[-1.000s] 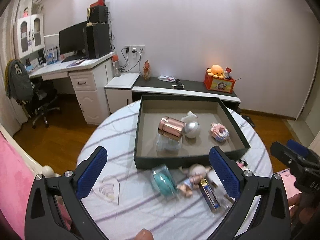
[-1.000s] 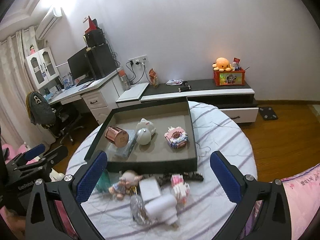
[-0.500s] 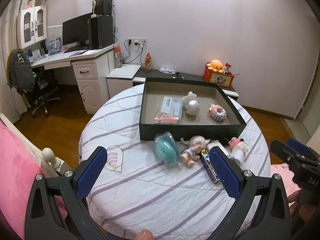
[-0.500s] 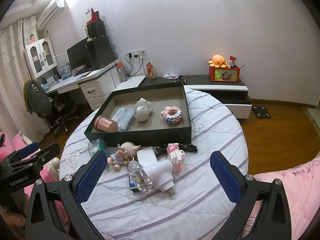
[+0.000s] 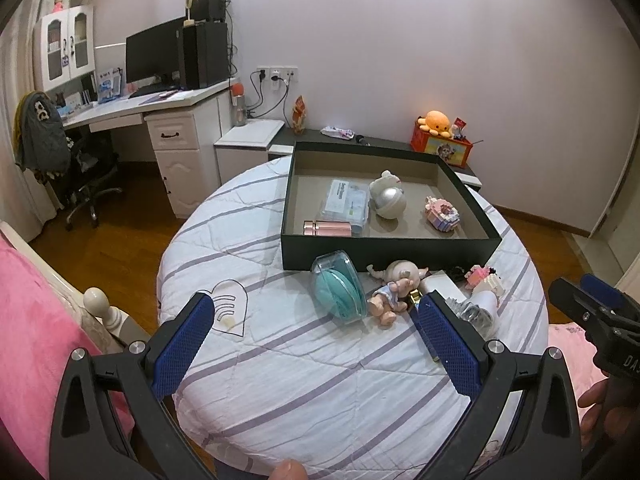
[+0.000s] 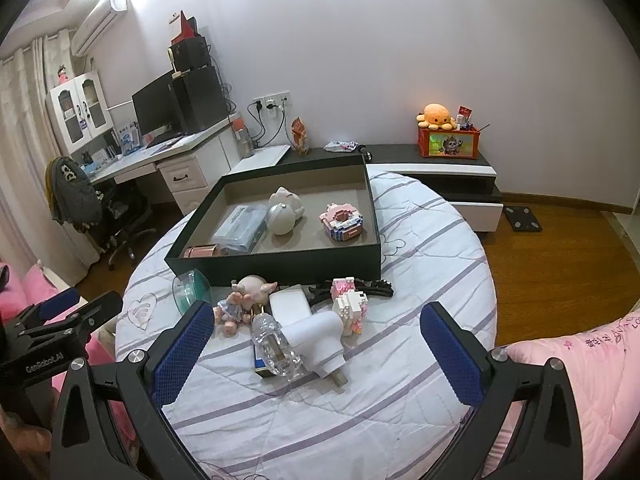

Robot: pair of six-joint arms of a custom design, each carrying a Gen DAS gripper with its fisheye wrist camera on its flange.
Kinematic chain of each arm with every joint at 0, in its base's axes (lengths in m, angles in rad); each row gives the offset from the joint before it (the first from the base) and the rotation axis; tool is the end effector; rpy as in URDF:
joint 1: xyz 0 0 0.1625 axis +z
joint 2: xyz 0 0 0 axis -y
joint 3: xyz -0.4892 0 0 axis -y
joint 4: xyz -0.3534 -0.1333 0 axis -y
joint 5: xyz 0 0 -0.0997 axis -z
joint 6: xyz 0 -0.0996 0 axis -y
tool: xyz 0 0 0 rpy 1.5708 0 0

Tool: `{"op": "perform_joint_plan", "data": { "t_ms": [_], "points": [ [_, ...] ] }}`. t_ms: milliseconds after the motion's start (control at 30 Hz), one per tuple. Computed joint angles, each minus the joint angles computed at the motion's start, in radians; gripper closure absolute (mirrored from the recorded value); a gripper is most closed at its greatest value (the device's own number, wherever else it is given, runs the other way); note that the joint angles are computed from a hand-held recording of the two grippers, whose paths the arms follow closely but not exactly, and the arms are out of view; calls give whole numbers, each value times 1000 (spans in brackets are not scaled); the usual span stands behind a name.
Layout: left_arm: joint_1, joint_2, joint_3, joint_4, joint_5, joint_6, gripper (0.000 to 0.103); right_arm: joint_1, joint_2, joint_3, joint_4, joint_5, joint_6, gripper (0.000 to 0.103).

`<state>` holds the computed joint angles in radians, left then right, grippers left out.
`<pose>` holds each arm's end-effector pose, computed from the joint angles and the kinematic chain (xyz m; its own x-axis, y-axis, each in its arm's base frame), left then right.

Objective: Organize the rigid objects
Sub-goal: 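Move both tools back toward the items beside the box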

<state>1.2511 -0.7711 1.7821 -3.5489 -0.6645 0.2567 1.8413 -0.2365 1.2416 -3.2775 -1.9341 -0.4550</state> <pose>-0.0019 -0.6795 0.2512 -0.7179 -0.2708 -0.6413 0.3729 0.6283 -0.6828 0.3085 -0.7459 -0.0280 -0.7745 -0.3493 0.5275 -0.6061 0.6485 -0.4605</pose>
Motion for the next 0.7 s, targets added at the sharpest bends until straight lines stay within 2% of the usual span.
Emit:
{"op": "perform_joint_plan", "data": {
  "t_ms": [367, 700],
  "points": [
    [25, 24, -35, 58, -3, -33, 0, 0, 30, -47, 81, -32, -13, 0],
    [64, 77, -131, 131, -7, -54, 0, -6, 96, -135, 192, -43, -47, 2]
  ]
}}
